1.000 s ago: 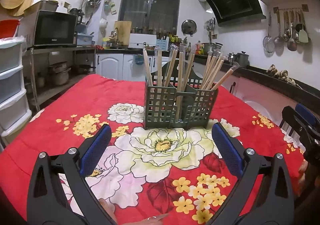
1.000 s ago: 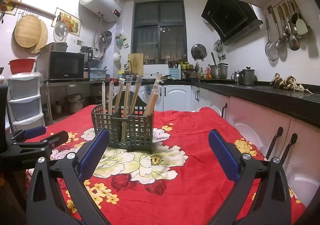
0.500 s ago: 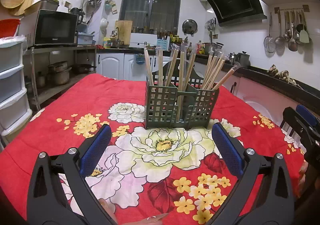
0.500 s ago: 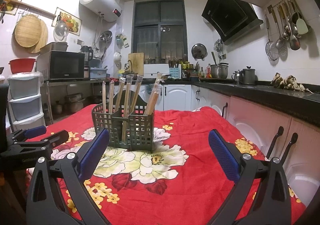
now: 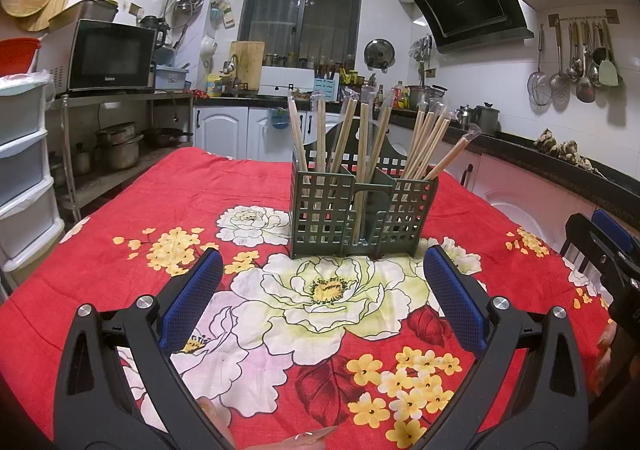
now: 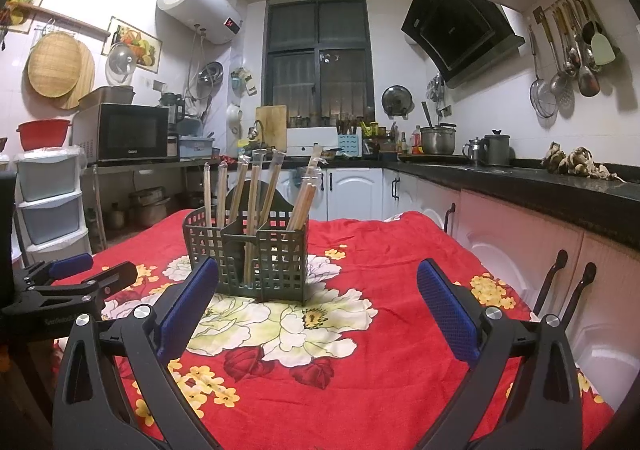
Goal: Organize utensils
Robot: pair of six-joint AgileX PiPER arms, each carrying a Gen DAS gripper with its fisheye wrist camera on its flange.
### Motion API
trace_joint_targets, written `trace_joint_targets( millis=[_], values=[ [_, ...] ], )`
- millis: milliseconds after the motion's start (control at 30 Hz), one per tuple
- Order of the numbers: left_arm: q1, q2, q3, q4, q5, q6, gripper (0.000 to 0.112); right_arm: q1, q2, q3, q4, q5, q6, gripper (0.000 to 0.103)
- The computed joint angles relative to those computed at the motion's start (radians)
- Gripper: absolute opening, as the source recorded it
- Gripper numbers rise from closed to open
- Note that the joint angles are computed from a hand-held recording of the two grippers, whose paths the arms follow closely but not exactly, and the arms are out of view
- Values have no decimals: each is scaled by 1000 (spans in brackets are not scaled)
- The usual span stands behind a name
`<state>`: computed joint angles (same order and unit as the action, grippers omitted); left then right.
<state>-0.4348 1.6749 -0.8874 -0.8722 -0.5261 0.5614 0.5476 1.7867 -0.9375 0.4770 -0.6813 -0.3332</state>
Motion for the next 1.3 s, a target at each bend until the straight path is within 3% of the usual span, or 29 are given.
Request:
trace_joint_targets(
  millis=[1300],
  values=[
    [7, 9, 0, 1, 13, -7, 93, 24, 15, -19, 60, 6, -34, 97]
  ],
)
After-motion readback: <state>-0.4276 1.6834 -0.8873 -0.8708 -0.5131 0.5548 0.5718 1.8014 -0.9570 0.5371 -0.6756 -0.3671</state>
